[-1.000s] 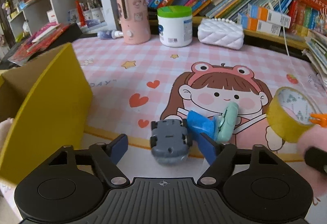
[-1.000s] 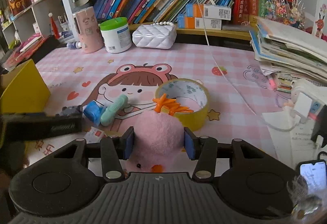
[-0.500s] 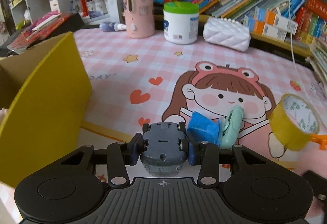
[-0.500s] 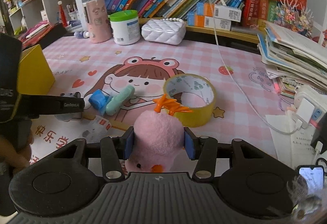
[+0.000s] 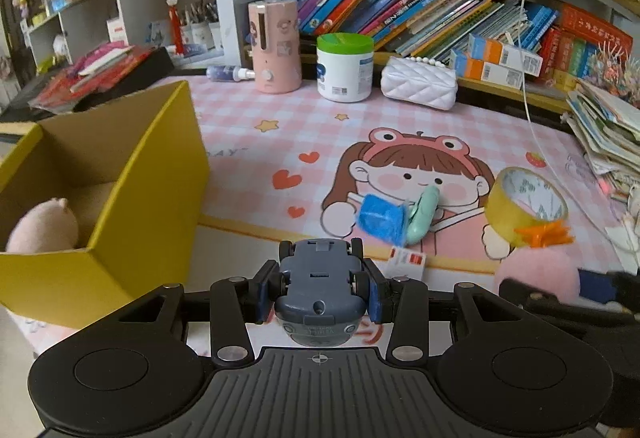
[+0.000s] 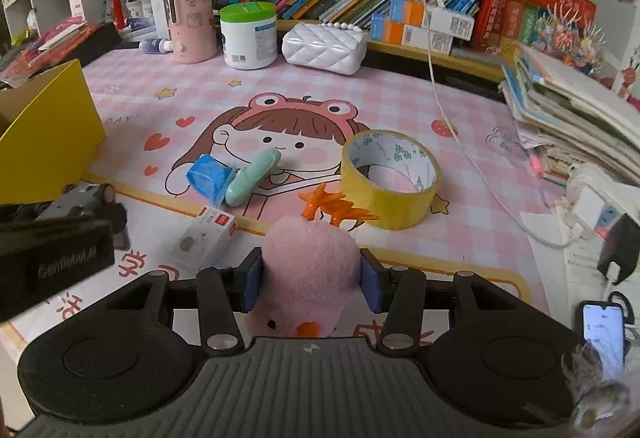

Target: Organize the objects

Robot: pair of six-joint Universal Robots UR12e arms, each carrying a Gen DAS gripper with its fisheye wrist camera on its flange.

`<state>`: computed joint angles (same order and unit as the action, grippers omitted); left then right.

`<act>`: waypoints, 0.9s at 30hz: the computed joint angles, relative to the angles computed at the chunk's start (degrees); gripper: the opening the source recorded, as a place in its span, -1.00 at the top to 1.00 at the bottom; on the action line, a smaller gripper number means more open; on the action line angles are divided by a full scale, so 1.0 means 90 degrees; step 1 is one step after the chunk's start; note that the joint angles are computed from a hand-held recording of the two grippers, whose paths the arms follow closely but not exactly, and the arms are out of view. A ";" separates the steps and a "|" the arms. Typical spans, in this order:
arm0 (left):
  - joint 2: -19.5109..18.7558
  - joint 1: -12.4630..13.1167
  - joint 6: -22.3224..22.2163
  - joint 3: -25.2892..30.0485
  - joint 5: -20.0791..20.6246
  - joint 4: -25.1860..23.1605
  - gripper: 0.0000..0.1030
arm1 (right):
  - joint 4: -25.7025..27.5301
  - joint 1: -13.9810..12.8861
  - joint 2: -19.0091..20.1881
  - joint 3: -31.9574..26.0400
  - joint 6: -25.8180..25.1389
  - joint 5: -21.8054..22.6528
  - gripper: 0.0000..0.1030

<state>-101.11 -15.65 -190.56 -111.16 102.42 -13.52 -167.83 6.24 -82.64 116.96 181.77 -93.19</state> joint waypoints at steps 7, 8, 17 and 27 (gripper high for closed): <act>0.0308 0.0089 0.0242 -0.0373 0.0114 0.0187 0.20 | -0.0039 0.0380 -0.0070 0.0041 0.0043 -0.0480 0.10; 0.0361 0.0119 0.0270 -0.0436 0.0096 0.0222 0.20 | -0.0048 0.0448 -0.0082 0.0048 0.0051 -0.0553 0.10; 0.0946 0.0543 0.0451 -0.1085 -0.0081 0.0478 0.20 | -0.0054 0.1091 -0.0137 0.0037 0.0257 -0.1025 0.10; 0.1739 0.1242 0.0619 -0.1856 -0.0325 0.0444 0.20 | 0.0309 0.1926 -0.0121 -0.0089 0.0859 -0.1450 0.10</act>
<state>-85.46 -4.47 -185.00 -127.87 99.50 -9.53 -165.05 23.57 -83.73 116.16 189.49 -106.25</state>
